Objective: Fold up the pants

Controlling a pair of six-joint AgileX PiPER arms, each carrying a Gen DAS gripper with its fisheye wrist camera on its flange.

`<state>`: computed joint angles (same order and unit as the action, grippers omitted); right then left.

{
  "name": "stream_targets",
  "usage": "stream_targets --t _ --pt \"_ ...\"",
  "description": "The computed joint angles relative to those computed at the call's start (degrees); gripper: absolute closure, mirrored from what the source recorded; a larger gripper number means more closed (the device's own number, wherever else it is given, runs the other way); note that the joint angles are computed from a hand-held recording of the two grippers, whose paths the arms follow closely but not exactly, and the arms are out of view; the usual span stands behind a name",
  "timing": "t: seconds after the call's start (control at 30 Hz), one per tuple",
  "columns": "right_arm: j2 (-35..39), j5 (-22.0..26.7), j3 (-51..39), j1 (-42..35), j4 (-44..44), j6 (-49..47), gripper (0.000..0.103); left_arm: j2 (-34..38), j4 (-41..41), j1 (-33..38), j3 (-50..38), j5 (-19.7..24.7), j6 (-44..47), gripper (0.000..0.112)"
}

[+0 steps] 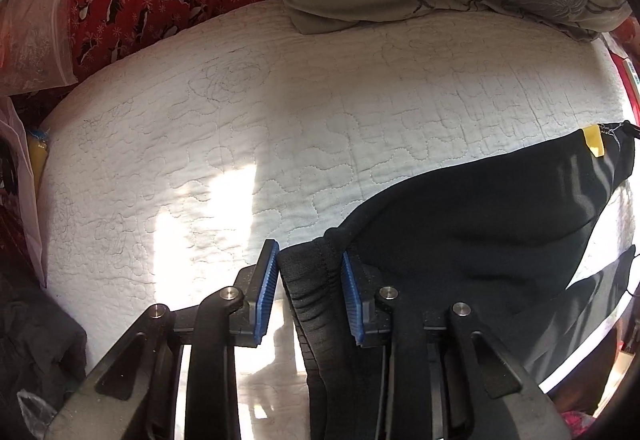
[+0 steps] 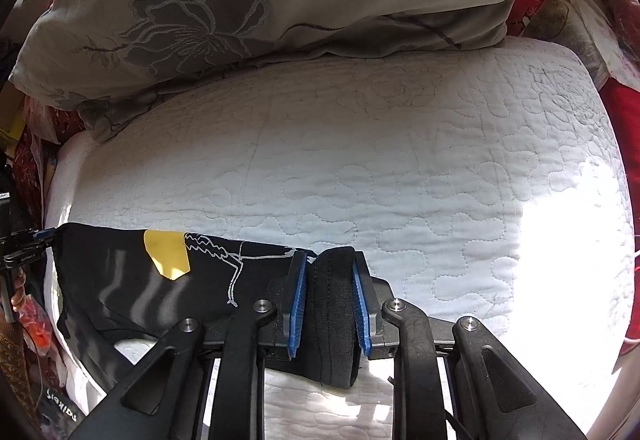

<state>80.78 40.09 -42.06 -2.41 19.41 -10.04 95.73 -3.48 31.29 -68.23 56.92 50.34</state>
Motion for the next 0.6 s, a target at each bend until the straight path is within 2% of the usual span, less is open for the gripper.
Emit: stream_targets --t 0.13,0.2,0.33,0.4,0.6 --pt "-2.6 0.31 0.73 1.11 -0.93 1.94 0.082 -5.78 0.04 -0.31 2.91 0.66 -0.77 0.085" --pt "-4.01 0.86 0.9 1.0 -1.01 1.81 0.082 -11.59 0.4 -3.48 5.78 2.16 -4.38 0.085" --pt "-7.68 1.91 1.36 1.77 -1.54 2.3 0.082 -16.61 2.29 -6.3 7.92 2.28 -7.55 0.085" --pt "-10.92 3.12 1.92 1.95 -1.1 1.38 0.082 -17.7 1.44 -3.1 11.37 -1.3 -3.83 0.085" --pt "-22.5 7.71 3.99 5.42 -4.2 3.87 0.082 -23.0 -2.51 2.98 12.65 0.73 1.49 0.085"
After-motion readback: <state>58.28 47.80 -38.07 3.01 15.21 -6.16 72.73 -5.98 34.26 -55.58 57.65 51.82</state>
